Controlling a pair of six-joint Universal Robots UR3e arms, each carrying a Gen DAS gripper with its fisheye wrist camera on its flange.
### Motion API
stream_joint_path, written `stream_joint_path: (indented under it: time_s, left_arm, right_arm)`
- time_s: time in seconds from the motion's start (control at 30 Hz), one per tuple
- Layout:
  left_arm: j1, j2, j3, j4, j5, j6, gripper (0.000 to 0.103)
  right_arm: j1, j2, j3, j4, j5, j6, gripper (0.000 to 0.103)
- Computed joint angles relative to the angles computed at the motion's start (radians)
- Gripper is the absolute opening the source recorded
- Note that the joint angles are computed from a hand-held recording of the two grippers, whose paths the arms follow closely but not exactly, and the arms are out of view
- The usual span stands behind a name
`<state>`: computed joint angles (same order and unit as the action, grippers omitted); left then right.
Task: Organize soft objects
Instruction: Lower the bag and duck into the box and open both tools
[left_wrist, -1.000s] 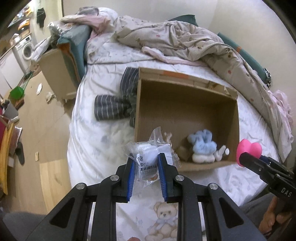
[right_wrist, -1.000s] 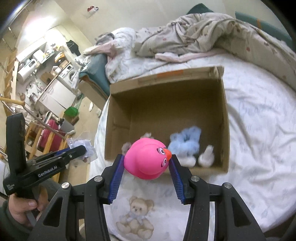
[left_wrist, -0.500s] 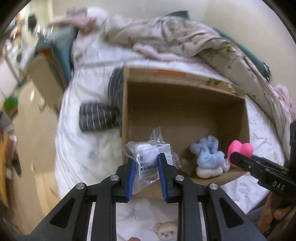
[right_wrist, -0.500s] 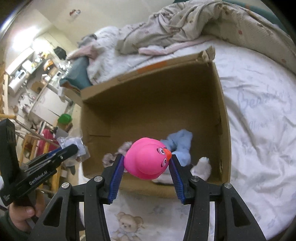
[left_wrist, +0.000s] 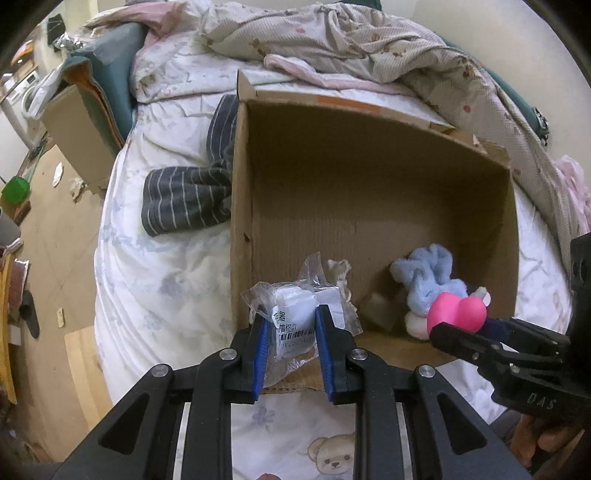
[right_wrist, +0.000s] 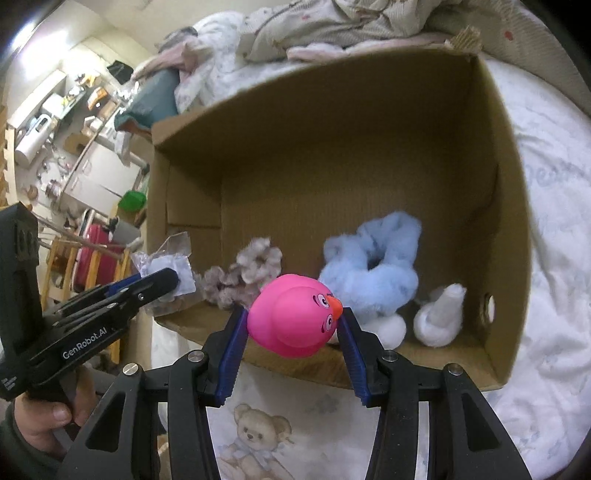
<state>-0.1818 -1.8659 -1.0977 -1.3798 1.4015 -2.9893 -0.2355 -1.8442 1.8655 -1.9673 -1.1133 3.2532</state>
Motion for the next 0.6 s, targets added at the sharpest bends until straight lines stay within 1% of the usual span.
stream_joint_path:
  time_s: [0.13,0.4,0.47,0.5,0.57,0.6]
  left_arm:
    - [-0.001,-0.002,-0.003,-0.003,-0.006,-0.004,0.022]
    - [-0.015,-0.008,0.002,-0.018,-0.009,0.018,0.023]
    - [-0.016,-0.011,0.005,-0.026,-0.010,0.019,0.033]
    - [-0.014,-0.011,0.004,-0.028,-0.015,0.018,0.035]
    - [-0.010,-0.010,0.007,-0.032,-0.024,0.016,0.048]
    - [-0.007,-0.009,0.007,-0.031,-0.027,0.017,0.050]
  right_arm:
    - [0.013,0.015,-0.003,-0.002,-0.007,-0.002,0.052]
    - [0.003,0.019,0.002,0.000,0.016,0.009,0.052]
    - [-0.006,0.015,0.007,0.004,0.023,0.011,0.053]
    - [-0.013,0.010,0.012,0.009,0.027,0.010,0.053]
    - [-0.028,-0.003,0.024,0.009,0.042,0.013,0.058]
    - [-0.039,-0.016,0.034,0.010,0.051,0.010,0.062]
